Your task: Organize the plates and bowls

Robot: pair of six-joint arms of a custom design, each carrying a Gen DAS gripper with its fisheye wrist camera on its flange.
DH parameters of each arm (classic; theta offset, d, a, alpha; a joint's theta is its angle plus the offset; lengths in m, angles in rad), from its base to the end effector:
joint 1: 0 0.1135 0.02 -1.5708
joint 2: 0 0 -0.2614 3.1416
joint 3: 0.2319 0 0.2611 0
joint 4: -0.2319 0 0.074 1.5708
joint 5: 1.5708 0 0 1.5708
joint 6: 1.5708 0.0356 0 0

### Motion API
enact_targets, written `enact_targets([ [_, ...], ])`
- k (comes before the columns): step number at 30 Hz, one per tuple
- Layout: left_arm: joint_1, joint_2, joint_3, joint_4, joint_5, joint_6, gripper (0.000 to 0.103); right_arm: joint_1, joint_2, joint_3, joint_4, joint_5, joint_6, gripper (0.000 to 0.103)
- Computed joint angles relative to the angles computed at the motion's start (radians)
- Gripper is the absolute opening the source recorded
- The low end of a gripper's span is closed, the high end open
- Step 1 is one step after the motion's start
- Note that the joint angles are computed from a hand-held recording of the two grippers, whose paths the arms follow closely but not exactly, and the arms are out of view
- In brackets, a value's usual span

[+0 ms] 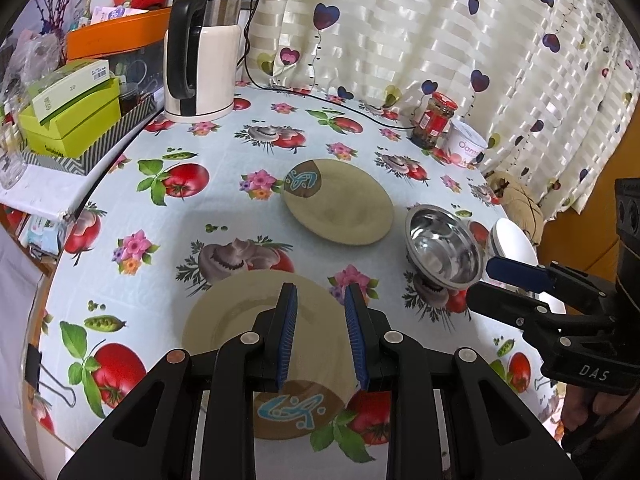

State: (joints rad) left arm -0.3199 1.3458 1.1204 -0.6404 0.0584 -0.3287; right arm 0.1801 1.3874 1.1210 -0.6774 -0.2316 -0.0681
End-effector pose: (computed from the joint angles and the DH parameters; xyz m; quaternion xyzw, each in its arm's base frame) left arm 0.2782 -0.0944 0.2866 0.0060 0.9381 -0.1359 0.3184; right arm 0.2908 0.0612 0.2735 -0.1523 0.9332 0.1269 0.2997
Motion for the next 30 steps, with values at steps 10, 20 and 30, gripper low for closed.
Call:
enact_targets([
  [10,0.018,0.095,0.097,0.004,-0.015,0.016,0.026,-0.026,0.093,0.117,-0.012,-0.018,-0.017,0.052],
  [20,0.044,0.239,0.223,0.014,0.001,0.039,0.026,-0.075,0.286,0.331,-0.058,-0.02,-0.045,0.052],
  [30,0.066,0.389,0.341,0.002,0.021,0.027,0.026,-0.103,0.514,0.554,-0.121,-0.014,-0.045,0.052],
])
